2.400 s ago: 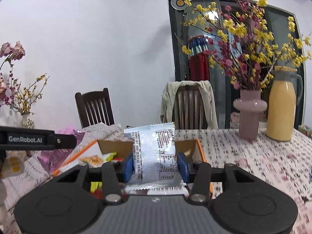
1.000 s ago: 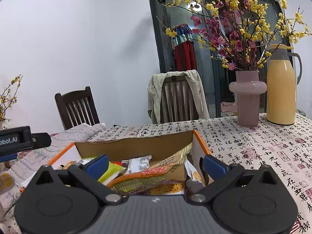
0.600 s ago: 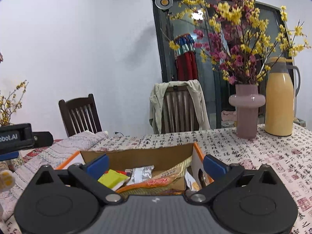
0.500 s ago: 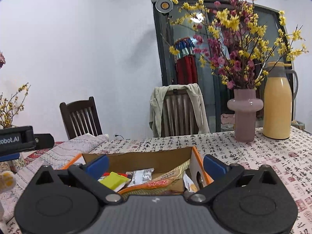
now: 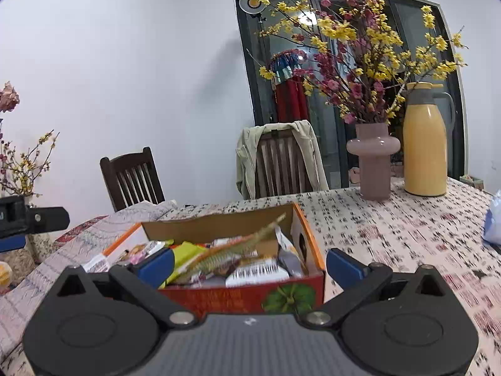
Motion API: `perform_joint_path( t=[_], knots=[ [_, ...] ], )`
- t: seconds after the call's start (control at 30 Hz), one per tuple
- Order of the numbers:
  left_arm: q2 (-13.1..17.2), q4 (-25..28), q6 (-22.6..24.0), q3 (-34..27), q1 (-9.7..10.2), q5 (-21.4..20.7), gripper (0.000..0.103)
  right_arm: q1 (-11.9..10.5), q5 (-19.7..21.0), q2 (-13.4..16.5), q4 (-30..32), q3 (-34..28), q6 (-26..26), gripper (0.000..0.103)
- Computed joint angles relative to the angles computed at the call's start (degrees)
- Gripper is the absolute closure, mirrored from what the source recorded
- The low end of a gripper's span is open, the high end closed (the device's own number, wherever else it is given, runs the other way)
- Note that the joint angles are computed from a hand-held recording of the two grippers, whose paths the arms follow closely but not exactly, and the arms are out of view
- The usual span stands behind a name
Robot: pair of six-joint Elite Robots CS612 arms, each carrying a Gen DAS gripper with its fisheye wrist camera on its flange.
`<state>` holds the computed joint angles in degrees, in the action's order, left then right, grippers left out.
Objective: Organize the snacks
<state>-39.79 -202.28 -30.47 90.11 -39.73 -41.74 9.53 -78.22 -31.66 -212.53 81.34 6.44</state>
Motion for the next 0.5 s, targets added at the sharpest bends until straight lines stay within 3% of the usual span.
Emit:
perform_joint_path(
  t=[0.33, 0.5],
  knots=[
    [-2.32, -1.54, -1.74, 7.28, -2.24, -0.67, 0.000, -0.71, 2.54, -2.53, -5.61, 8.38, -0.92, 0.000],
    [-2.92, -0.18, -4.80, 10.23, -3.16, -0.62, 0.000, -1.05, 3.73, -3.54, -7.15, 11.83, -1.63, 0.000]
  ],
)
